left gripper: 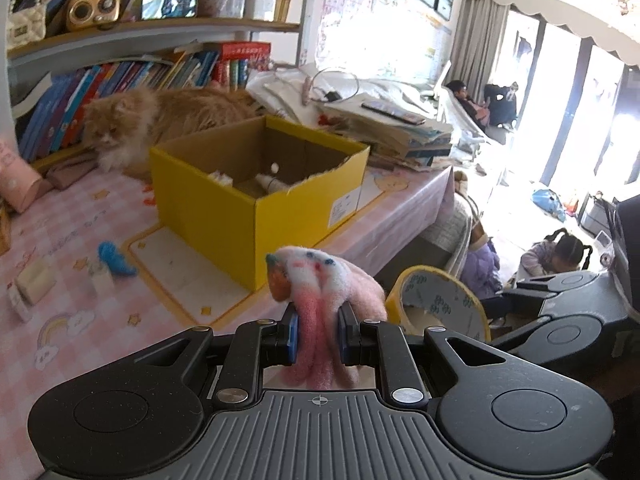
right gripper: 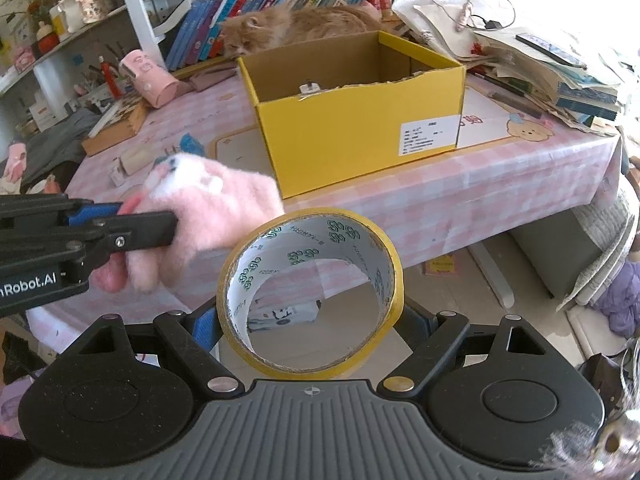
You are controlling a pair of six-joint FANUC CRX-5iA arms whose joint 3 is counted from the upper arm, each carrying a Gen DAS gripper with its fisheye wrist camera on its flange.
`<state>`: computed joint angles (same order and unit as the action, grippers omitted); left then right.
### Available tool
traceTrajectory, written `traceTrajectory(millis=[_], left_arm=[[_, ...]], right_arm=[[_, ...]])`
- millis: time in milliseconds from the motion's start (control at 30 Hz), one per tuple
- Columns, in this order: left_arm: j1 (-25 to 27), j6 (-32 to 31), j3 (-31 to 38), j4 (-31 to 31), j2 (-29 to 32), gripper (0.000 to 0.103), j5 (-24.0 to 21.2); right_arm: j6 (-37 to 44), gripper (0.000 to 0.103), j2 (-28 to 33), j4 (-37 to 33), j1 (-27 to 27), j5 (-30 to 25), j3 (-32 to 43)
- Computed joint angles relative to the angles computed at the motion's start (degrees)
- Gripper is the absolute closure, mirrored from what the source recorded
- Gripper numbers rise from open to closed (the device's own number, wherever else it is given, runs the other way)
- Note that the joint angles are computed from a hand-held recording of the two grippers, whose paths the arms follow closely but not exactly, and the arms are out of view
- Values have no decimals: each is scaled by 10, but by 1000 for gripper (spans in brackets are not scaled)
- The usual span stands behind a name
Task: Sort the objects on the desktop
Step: 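Carry the plush and tape roll toward the yellow box with both tools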
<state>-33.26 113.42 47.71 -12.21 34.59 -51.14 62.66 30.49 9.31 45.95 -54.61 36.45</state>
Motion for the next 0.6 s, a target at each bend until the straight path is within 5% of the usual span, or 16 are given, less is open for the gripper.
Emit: traceTrajectory(millis=[600], left_arm=[[14,-20,104,-6,55,85,40]], right_arm=[[-2,19,40,35,-25,3,86]])
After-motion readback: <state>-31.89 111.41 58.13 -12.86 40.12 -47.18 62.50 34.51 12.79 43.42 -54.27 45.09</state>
